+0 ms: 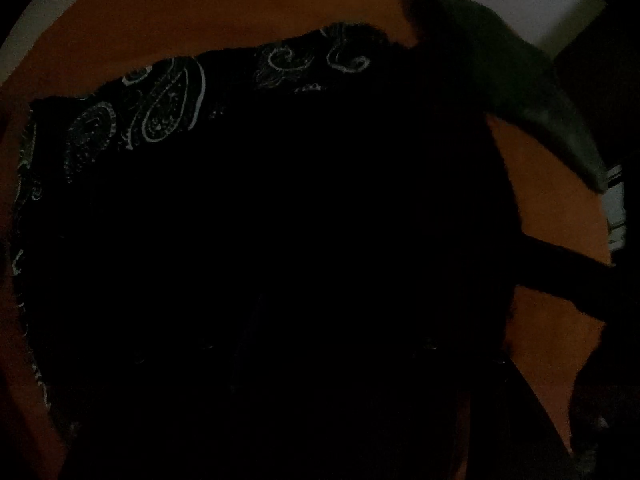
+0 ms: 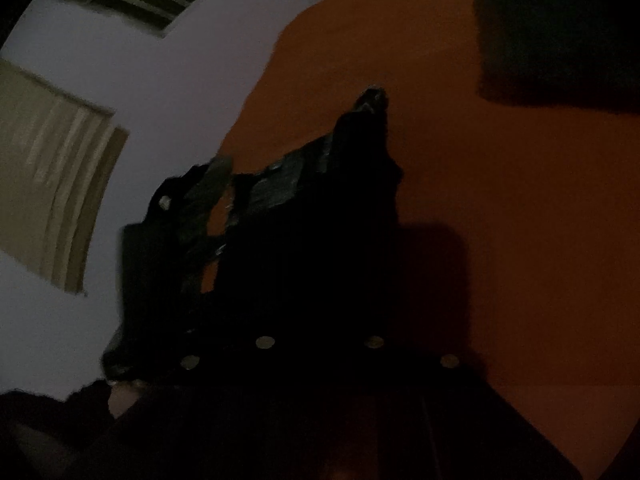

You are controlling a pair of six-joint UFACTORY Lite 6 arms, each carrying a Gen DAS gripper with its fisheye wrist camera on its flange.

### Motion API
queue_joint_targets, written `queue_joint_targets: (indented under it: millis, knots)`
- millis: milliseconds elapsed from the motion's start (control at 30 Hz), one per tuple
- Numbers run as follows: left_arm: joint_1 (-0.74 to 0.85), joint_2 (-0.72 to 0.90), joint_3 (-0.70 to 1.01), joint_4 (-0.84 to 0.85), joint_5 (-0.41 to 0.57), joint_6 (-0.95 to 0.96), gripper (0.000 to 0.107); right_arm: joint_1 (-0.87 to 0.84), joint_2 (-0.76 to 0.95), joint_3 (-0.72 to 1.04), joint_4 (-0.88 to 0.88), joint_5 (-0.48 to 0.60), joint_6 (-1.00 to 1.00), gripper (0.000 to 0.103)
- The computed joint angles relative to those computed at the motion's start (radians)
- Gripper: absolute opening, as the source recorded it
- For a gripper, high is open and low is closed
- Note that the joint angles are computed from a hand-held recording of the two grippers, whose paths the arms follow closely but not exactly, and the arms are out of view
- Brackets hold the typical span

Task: Fold clothes

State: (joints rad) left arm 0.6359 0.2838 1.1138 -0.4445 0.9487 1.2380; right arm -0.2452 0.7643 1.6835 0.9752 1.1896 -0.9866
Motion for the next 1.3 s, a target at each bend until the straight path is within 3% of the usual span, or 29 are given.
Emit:
queue_joint_targets:
  millis: [100, 233, 300, 333, 367, 433, 567, 600, 800, 867, 900, 1000, 1033, 1100, 1167, 1300]
  knots:
    - [0.013, 0.04, 0.082, -0.034, 0.04, -0.004, 0.056, -0.012, 0.052, 0.04, -0.016, -0.024, 0.04, 0.014]
    - [-0.072, 0.087, 0.079, 0.008, -0.115, -0.012, 0.056, 0.001, 0.146, 0.121, -0.033, -0.044, 0.112, 0.014]
    - [-0.1, 0.033, -0.005, -0.004, -0.225, 0.041, 0.056, -0.005, 0.075, 0.024, 0.0, -0.126, 0.084, 0.014]
    - [-0.111, 0.003, -0.041, -0.003, -0.264, 0.056, 0.056, -0.014, 0.013, -0.058, 0.035, -0.184, 0.043, 0.017]
    - [-0.122, -0.023, -0.07, 0.003, -0.295, 0.065, 0.056, -0.026, -0.038, -0.123, 0.069, -0.221, 0.006, 0.035]
    - [-0.096, -0.014, -0.032, 0.013, -0.238, 0.064, 0.056, -0.051, -0.103, -0.233, 0.122, -0.202, -0.056, 0.057]
    - [0.032, 0.082, 0.175, 0.058, -0.009, 0.019, 0.056, -0.1, -0.167, -0.388, 0.131, -0.137, -0.055, 0.057]
    - [0.055, 0.084, 0.191, 0.092, 0.006, 0.03, 0.056, -0.114, -0.195, -0.443, 0.131, -0.133, -0.065, 0.057]
    - [0.223, 0.012, 0.126, 0.285, 0.163, 0.294, 0.056, -0.205, -0.361, -0.701, -0.032, -0.039, -0.162, 0.056]
    - [0.264, -0.059, 0.03, 0.328, 0.162, 0.378, 0.056, -0.237, -0.409, -0.768, -0.086, -0.01, -0.205, 0.056]
    - [0.279, -0.109, -0.049, 0.342, 0.114, 0.432, 0.056, -0.256, -0.437, -0.814, -0.098, -0.013, -0.238, 0.056]
    - [0.308, -0.24, -0.298, 0.353, -0.136, 0.563, 0.056, -0.285, -0.5, -0.908, -0.138, -0.057, -0.306, 0.056]
    - [0.313, -0.244, -0.324, 0.348, -0.177, 0.57, 0.058, -0.293, -0.505, -0.912, -0.134, -0.052, -0.31, 0.056]
    - [0.315, -0.213, -0.268, 0.353, -0.132, 0.52, 0.058, -0.305, -0.508, -0.904, -0.125, -0.036, -0.3, 0.056]
    - [0.332, -0.135, -0.116, 0.322, 0.011, 0.492, 0.058, -0.314, -0.502, -0.871, -0.107, -0.008, -0.291, 0.056]
    - [0.339, -0.102, -0.004, 0.227, 0.042, 0.548, 0.058, -0.307, -0.507, -0.805, -0.086, 0.003, -0.297, 0.056]
